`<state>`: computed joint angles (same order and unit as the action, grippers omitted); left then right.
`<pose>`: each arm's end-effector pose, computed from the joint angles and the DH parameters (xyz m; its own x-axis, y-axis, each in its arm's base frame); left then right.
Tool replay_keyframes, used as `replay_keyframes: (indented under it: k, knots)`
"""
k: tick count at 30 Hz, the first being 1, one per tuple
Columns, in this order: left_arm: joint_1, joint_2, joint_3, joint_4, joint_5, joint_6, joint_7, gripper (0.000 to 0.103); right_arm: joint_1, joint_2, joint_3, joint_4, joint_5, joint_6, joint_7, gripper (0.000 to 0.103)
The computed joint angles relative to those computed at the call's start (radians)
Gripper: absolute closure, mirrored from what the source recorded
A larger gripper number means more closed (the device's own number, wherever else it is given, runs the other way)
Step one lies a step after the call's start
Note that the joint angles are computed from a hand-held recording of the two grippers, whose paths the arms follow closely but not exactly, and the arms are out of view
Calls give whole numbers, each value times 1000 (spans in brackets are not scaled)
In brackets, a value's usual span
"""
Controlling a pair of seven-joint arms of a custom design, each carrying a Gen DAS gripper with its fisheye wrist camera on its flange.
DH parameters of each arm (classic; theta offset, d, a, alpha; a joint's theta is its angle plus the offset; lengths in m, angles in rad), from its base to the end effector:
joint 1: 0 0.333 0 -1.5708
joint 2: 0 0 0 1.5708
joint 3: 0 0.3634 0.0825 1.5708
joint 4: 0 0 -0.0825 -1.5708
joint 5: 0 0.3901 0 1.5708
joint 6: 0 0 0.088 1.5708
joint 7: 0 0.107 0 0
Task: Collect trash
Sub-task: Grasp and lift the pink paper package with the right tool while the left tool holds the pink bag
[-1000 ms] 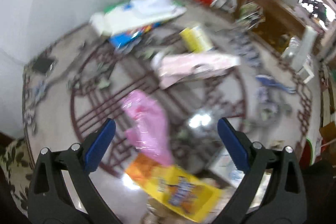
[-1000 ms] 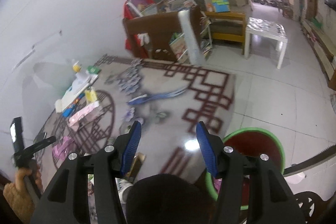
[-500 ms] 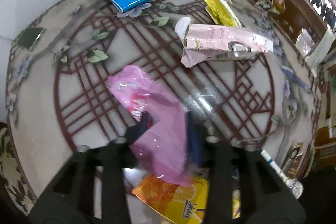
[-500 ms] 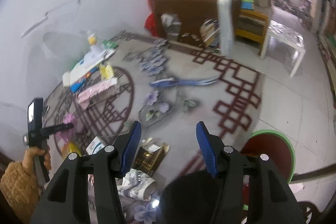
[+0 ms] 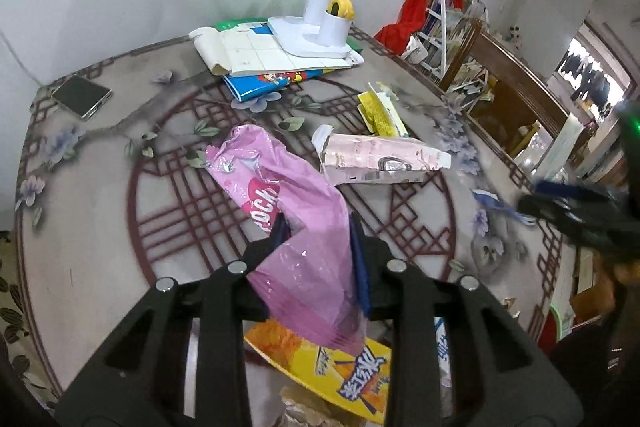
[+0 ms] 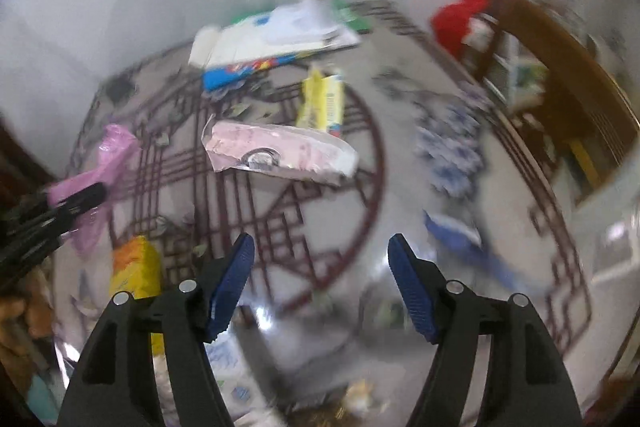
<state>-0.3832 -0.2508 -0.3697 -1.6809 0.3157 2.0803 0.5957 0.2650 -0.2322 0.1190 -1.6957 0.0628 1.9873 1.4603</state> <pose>0.3553 -0.3621 0.8038 0.0477 -0.9703 0.2373 -0.7486 -0.1920 -0.6346 0.4638 0.2031 0.7798 0.4645 -0.8853 0.0201 -0.7625 -0.4114 -0.4993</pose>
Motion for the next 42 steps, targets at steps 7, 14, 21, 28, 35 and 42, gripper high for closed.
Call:
replay_keyframes:
  k: [7,14,21,28,35,42]
  knots:
    - [3,-44,22,-74,-49,37,-12,73,61,237,18,198,-146,-53,-207,36]
    - [15,-47,36,-95,-77,89,-3,73,110,427,-18,434,-113,-247,-284,29]
    - [13,-37,48,-114,-121,123,22,73,145,474,-44,510,-126,-404,-259,48]
    - [27,-47,65,-152,-155,137,15,73,103,480,-50,560,72,-576,-136,45]
    - [48,-80,73,-183,-153,126,-2,73,121,524,-29,586,114,-515,-122,38]
    - [62,-105,71,-189,-140,106,-16,73,170,477,-24,473,43,-416,-148,74]
